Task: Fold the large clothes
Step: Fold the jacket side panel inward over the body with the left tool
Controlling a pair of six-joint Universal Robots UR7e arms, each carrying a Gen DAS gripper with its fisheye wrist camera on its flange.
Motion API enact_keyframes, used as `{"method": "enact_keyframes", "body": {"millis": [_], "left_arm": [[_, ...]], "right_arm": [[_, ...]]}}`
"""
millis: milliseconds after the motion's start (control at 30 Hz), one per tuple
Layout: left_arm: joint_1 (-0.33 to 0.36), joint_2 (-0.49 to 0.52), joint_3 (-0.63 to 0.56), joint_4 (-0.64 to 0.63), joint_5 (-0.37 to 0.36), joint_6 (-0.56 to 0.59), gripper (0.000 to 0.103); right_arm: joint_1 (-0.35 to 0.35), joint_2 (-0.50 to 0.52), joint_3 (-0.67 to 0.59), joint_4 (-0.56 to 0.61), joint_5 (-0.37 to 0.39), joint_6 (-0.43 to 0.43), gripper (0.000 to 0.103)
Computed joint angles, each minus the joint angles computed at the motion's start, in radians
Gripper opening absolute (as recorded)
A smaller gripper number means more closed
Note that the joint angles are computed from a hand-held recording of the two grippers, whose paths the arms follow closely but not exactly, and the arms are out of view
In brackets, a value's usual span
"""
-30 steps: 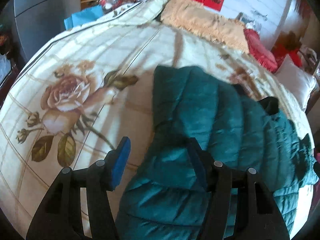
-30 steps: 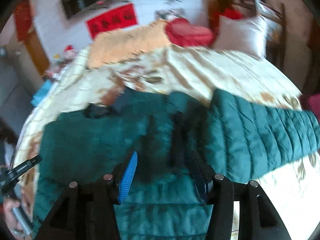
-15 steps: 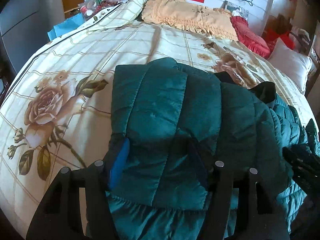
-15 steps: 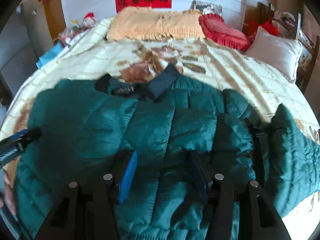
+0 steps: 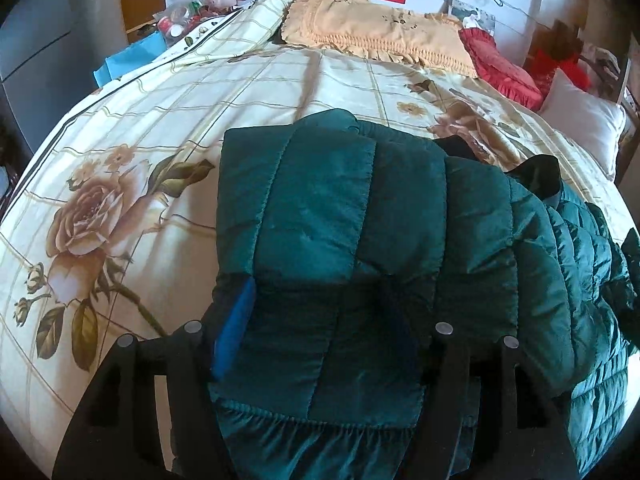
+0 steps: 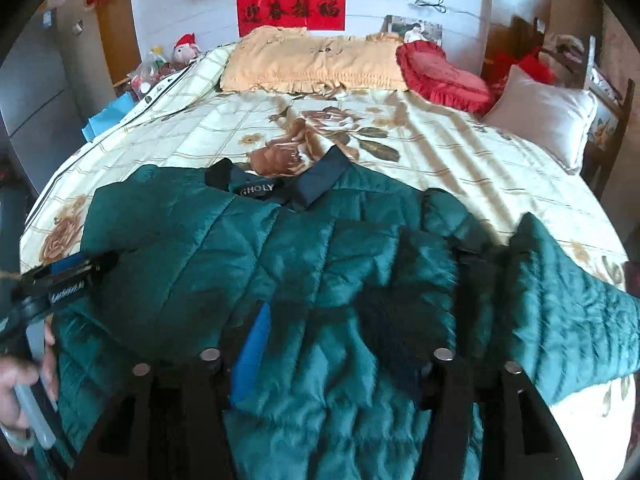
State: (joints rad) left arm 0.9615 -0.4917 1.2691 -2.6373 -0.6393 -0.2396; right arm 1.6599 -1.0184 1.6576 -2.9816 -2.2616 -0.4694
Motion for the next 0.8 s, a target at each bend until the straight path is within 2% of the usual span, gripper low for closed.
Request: {"method": "enact_keyframes", "body": {"millis": [167,233,333,533,667,800], "left_arm": [[-0.002,0.003,0.008,-0.025,0.007,0.016,0.065],[-0.005,-0.002,0.011,-0.013,0.009,0.009,0.065],[-0.012,-0.026,0.034,0.012,0.001,-0.022,0.065],[-0.038,-0.081,0.114,-0.019,-0.024,-0.053,0.065],[-0.06,-0.11,0.17,-0.039,-0.043,-0.063,0.065],[-0.085,-0.125,0.211,-0.065,-0.045,-0.061,0.065]], "right_arm": [[-0.023,0.023,0.005,0.023,-0.063,0.0,0.061],[-0.044,0.035,0.003,0.03,-0.049,0.014,0.061],[-0.037,0.037,0.006,0.018,-0.063,0.006,0.061],[-0.009,-0.04,0.075,0.01,-0.032,0.018,0.061],[0.006,-0.073,0.108,-0.019,-0.019,0.022,0.071],[0.012,-0.089,0.134,-0.031,-0.019,0.035,0.072]]}}
